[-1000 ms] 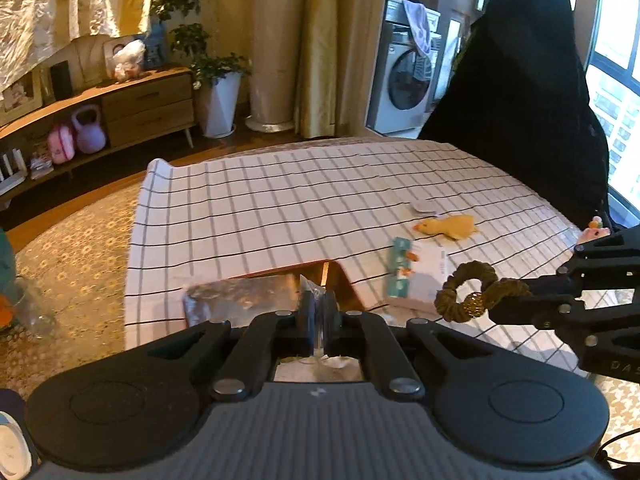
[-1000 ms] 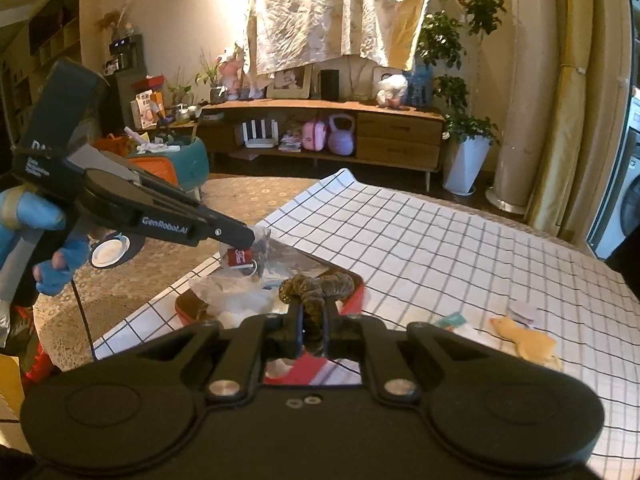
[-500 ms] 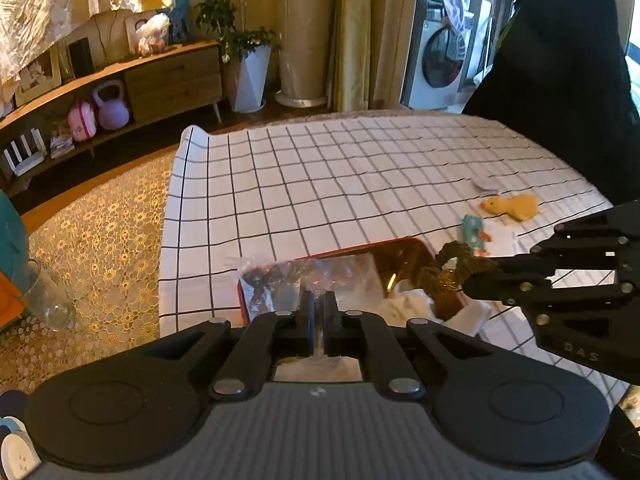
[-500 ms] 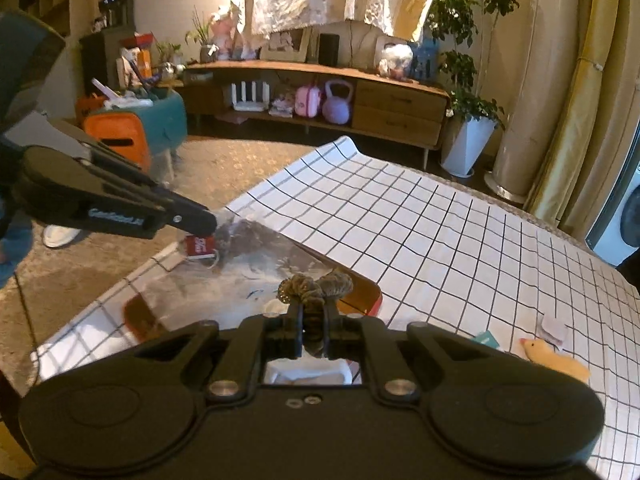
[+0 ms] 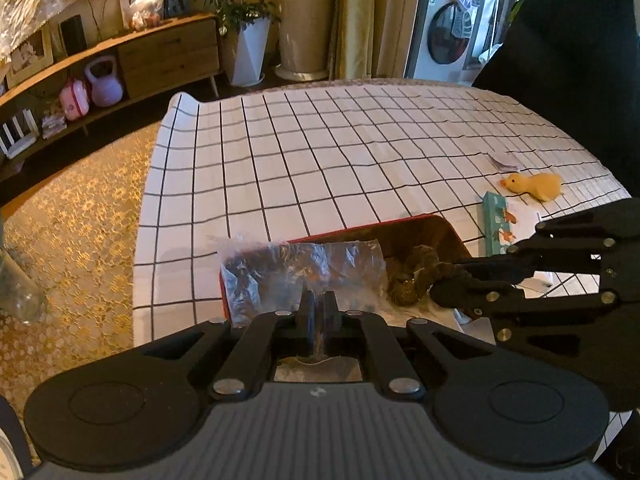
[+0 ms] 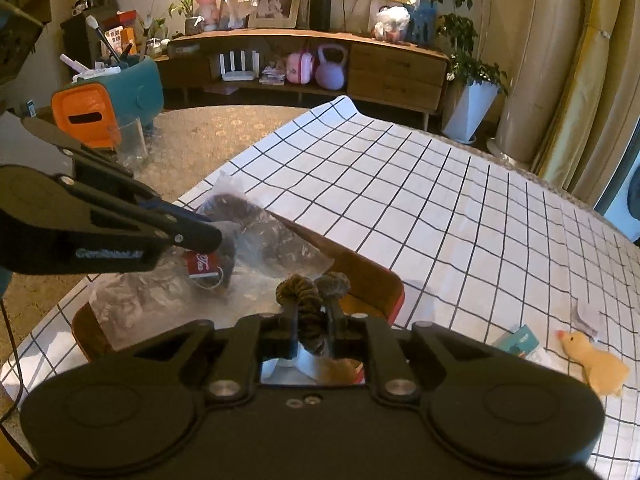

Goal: Organize soft objects
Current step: 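Open the left tool to drop the tea bag while the right tool releases the scrunchie into the tin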

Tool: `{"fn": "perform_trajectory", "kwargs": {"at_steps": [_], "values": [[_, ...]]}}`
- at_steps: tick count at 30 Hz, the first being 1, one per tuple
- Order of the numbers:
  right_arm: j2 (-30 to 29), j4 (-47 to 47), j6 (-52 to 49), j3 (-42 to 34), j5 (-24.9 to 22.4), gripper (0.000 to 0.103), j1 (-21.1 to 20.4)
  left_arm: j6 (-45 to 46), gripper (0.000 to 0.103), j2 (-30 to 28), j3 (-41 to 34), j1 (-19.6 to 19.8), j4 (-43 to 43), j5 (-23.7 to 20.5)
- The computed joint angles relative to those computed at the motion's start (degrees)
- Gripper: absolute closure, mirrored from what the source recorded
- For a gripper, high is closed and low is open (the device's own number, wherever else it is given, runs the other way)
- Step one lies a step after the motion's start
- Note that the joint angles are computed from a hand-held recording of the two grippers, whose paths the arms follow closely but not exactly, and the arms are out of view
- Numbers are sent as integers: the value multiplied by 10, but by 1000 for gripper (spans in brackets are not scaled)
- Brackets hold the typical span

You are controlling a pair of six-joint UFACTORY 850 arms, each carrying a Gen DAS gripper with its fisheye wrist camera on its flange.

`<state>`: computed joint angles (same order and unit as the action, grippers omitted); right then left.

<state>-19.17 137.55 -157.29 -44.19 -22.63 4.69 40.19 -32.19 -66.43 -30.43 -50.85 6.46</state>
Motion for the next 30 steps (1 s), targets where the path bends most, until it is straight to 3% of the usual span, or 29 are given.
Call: {"fn": "perform_trajectory", "kwargs": {"at_steps": [12, 17, 30], "values": [[-10, -12, 23, -2, 14, 84, -3, 12, 99, -18, -9, -4, -21, 1], [-5, -19, 50, -1, 18, 72, -6, -19, 99, -14, -1, -8, 3, 12], [35, -78, 102, 32, -11, 59, -24, -11, 97, 3, 13, -16, -23, 14]]}}
